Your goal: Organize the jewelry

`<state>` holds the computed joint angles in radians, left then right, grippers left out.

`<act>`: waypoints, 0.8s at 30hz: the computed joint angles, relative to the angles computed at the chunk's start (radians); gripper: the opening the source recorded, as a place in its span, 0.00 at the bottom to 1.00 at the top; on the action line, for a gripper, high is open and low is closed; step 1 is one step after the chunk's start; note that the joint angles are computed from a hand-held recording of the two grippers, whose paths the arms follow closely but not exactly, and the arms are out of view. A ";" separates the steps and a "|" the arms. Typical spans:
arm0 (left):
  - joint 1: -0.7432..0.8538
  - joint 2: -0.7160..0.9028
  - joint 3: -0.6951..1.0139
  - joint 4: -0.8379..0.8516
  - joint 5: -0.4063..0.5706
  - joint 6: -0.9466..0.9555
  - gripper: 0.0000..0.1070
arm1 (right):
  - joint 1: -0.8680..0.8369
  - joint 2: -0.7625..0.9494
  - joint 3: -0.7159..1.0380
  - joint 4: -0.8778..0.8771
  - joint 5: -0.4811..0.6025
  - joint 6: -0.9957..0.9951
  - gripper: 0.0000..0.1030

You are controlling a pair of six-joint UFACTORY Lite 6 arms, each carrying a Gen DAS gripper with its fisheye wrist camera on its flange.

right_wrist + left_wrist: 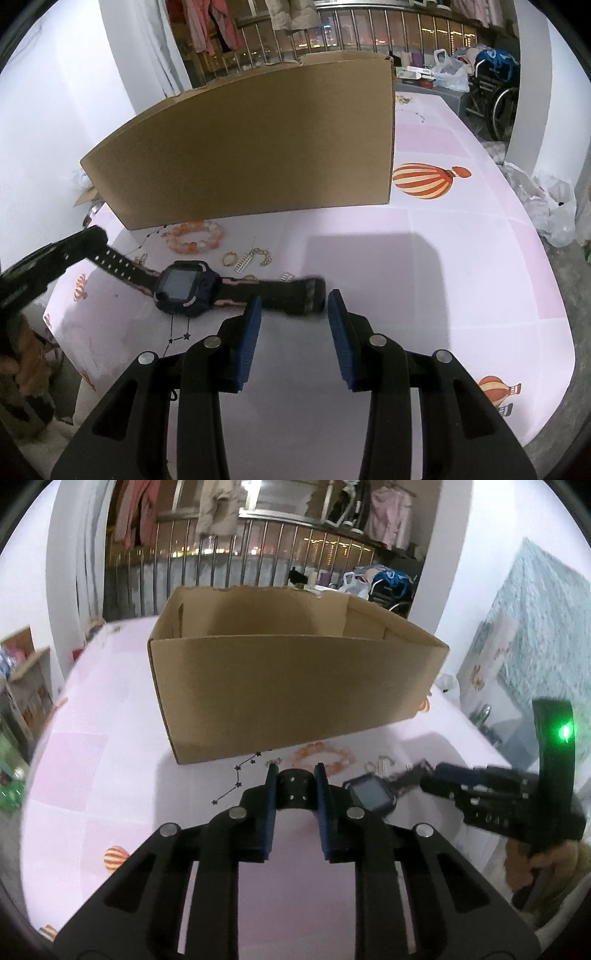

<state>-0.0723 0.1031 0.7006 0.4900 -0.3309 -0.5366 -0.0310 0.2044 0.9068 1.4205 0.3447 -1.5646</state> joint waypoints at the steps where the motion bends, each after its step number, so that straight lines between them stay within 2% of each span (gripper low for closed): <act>1: -0.013 -0.013 -0.015 -0.053 0.002 0.049 0.16 | 0.001 -0.001 -0.001 -0.002 -0.001 0.000 0.36; 7: -0.059 -0.092 -0.110 -0.220 -0.001 0.215 0.15 | -0.006 -0.006 0.000 -0.047 0.012 0.028 0.36; 10: -0.063 -0.080 -0.121 -0.284 -0.005 0.263 0.15 | -0.043 0.006 0.032 -0.119 0.084 0.078 0.36; 13: -0.035 -0.073 -0.136 -0.239 -0.016 0.215 0.15 | -0.055 0.011 0.071 -0.169 0.111 0.082 0.38; 15: -0.026 -0.058 -0.135 -0.237 -0.019 0.209 0.15 | -0.054 0.039 0.116 -0.220 0.135 0.113 0.45; 19: -0.014 -0.030 -0.132 -0.223 -0.026 0.189 0.15 | -0.032 0.096 0.180 -0.281 0.124 0.160 0.48; 24: -0.009 -0.008 -0.128 -0.211 -0.028 0.175 0.15 | -0.033 0.157 0.226 -0.286 0.174 0.179 0.51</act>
